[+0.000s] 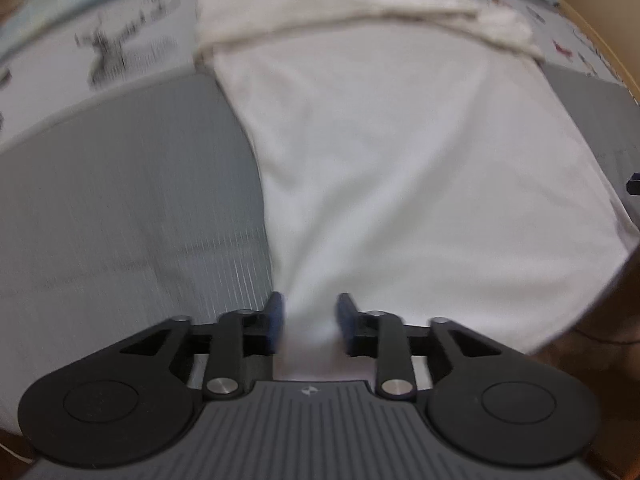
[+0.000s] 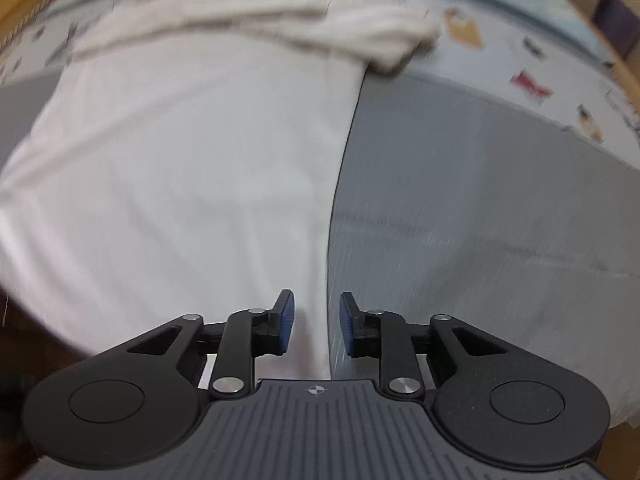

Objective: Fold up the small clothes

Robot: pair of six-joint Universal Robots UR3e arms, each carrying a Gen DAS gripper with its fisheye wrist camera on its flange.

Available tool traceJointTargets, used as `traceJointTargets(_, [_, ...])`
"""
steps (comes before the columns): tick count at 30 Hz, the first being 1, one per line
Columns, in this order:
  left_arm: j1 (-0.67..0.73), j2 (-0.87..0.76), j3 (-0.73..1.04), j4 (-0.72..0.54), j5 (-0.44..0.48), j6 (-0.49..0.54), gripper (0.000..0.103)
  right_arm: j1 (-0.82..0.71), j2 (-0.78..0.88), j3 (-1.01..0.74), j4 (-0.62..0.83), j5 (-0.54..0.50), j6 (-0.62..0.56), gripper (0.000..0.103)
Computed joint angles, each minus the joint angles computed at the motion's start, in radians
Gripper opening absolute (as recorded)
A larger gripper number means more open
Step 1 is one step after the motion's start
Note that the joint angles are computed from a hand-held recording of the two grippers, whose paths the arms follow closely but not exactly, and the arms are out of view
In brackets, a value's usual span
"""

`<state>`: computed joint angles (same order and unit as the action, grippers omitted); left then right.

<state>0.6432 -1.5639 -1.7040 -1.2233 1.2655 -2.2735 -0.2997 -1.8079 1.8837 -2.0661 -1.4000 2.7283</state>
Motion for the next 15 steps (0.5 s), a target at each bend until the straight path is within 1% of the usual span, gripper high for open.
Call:
traceJointTargets(2, [-0.019,0.003,-0.008,0.068,-0.024,-0.047,0.046,0.014,0.009,0.001,-0.076,0.002,0.044,0.042])
traceJointTargets(4, [-0.044,0.009,0.001,0.113,-0.038,-0.112,0.048,0.017,0.01,-0.009,-0.116,0.022,0.084,0.043])
traceJointTargets(5, [-0.069,-0.008,0.028,0.135,-0.032,-0.158,0.053,0.027,0.022,-0.024,-0.136,0.024,0.113,0.043])
traceJointTargets(7, [-0.114,-0.034,0.067,0.186,-0.012,-0.25,0.054,0.045,0.039,-0.043,-0.168,0.014,0.159,0.044])
traceJointTargets(8, [-0.14,-0.046,0.082,0.222,0.001,-0.304,0.056,0.056,0.055,-0.056,-0.188,0.007,0.187,0.044])
traceJointTargets(9, [-0.167,-0.068,0.109,0.253,0.012,-0.356,0.062,0.067,0.064,-0.074,-0.193,0.002,0.211,0.044])
traceJointTargets(10, [-0.187,-0.061,0.125,0.262,0.02,-0.406,0.066,0.078,0.079,-0.09,-0.206,-0.002,0.237,0.044])
traceJointTargets(12, [-0.229,-0.084,0.171,0.306,0.046,-0.506,0.077,0.091,0.095,-0.116,-0.226,-0.006,0.291,0.045])
traceJointTargets(15, [-0.291,-0.126,0.257,0.324,0.067,-0.587,0.078,0.112,0.115,-0.157,-0.263,-0.028,0.405,0.046])
